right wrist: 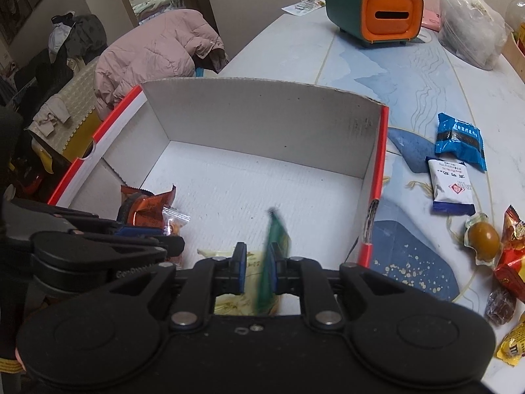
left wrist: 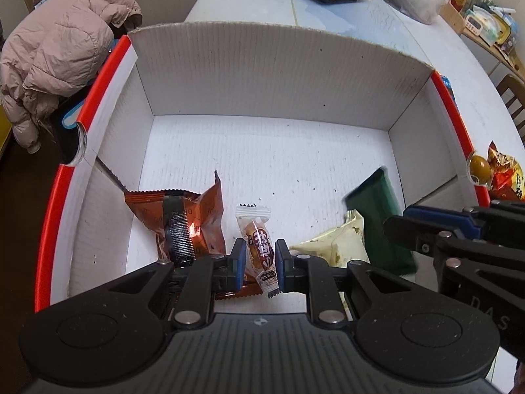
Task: Organize snacks
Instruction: 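Open both tools to release the sausage stick and green bar into the box, then move both tools back toward the remaining snacks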
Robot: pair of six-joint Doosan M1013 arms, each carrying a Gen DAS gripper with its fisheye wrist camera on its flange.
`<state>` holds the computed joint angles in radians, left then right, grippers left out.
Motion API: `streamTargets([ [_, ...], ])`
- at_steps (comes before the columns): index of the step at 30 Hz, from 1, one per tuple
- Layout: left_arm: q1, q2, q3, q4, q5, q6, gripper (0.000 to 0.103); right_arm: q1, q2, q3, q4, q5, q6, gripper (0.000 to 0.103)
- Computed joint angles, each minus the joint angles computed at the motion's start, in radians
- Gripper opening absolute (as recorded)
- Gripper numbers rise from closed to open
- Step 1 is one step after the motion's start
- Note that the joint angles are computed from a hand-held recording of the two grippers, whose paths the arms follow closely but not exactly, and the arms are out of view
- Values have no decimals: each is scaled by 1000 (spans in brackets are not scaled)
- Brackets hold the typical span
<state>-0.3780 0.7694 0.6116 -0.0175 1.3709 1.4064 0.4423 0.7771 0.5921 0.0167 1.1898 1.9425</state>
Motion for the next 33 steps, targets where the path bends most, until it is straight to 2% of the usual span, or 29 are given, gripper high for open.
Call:
streamTargets([
  [7, -1, -15, 25, -2, -16, 2, 19, 0, -24, 40, -8, -34, 4, 22],
  [11, 3, -26, 38, -16, -28, -4, 20, 0, -46, 76, -10, -63, 17, 23],
  [22, 7, -88, 115, -51, -124, -2, 23, 0, -126, 184, -12, -175, 30, 31],
  [31, 2, -148, 177, -98, -218, 15, 27, 2, -201, 279, -18, -279, 46, 46],
  [33, 0, -159, 189, -106, -235, 24, 27, 2, -217, 300, -29, -300, 52, 52],
])
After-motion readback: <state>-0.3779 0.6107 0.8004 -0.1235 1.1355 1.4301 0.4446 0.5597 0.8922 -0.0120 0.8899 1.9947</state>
